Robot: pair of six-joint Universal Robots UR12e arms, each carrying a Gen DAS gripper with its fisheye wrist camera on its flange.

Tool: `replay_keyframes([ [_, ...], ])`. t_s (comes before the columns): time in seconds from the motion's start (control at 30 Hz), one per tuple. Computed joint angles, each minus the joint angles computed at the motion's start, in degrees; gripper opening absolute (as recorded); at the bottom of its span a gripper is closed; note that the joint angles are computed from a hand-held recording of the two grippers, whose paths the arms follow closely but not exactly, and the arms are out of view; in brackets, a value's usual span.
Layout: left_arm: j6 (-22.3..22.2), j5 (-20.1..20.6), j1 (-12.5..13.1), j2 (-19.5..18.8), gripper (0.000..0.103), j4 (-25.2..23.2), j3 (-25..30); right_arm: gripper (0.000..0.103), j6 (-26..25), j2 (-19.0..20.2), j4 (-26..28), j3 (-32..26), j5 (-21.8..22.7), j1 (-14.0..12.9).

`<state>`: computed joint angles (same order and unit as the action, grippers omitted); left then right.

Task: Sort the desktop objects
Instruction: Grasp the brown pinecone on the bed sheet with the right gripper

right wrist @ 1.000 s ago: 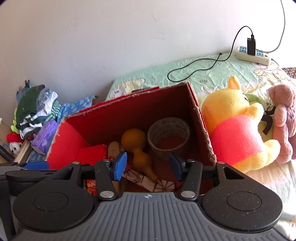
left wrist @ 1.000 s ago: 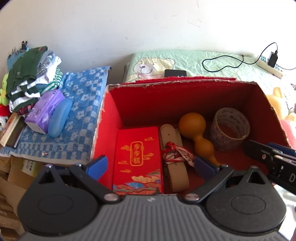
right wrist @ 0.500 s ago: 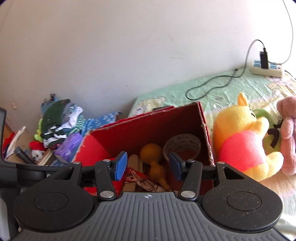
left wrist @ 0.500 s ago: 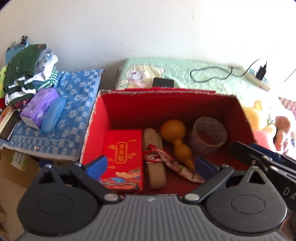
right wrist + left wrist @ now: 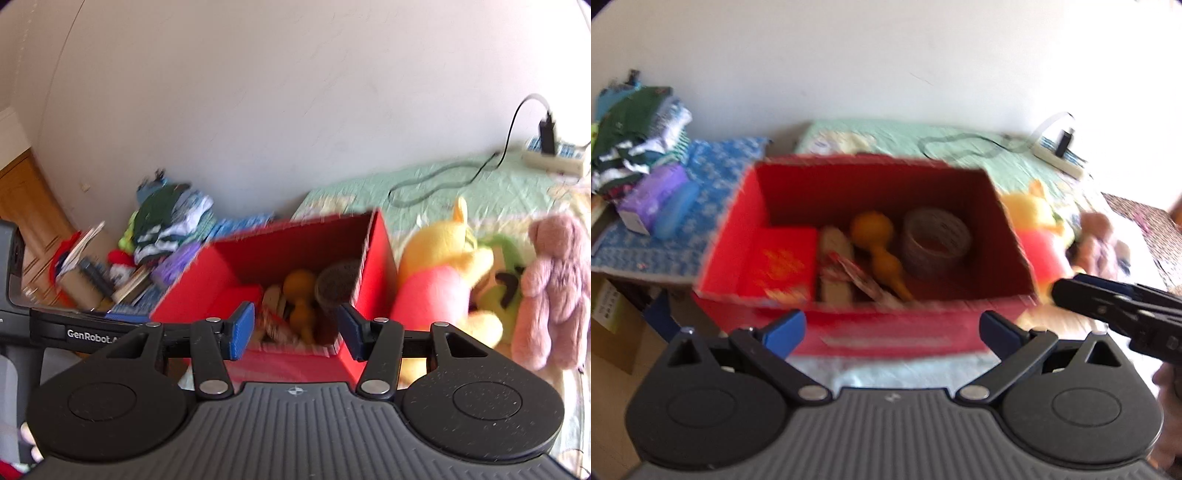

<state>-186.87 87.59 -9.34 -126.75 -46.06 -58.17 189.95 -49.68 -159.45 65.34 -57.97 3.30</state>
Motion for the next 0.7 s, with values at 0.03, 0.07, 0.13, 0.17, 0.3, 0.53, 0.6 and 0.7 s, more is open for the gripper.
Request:
replay_keyframes([
  [0.03,-0.1,-1.7,0.0,0.5,0.101,0.0,-1.2,0.054,-1.8,-0.2,3.0,0.1,1.4,-0.4],
  [0.07,-0.4,-3.9,0.0,0.9,0.101,-0.5,-2.2,0.054,-3.3,-0.4,5.7,0.3,2.4,-0.6],
  [0.13,-0.7,-7.4,0.2,1.4,0.101,-3.0,-3.6,0.054,-5.9,-0.6,11.1,0.5,4.5,-1.1],
  [0.17,-0.9,-8.4,0.1,1.6,0.1,-4.2,-4.2,0.054,-7.3,-0.7,14.4,0.6,5.6,-1.3],
  [0.3,-0.9,-13.4,0.0,2.2,0.1,-7.9,-6.8,0.053,-10.8,-0.3,27.1,-0.6,7.5,-1.5],
  [0.53,-2.2,-15.7,-0.9,2.4,0.101,-7.3,-9.2,0.053,-12.9,0.5,38.4,-2.0,11.6,-2.1],
  [0.6,-2.3,-14.8,-1.3,2.3,0.101,-7.0,-9.2,0.053,-14.4,0.8,41.6,-2.9,12.4,-2.1],
  [0.7,-3.0,-12.5,-1.8,1.7,0.1,-7.4,-8.5,0.052,-16.6,1.3,45.0,-4.0,13.3,-1.8],
])
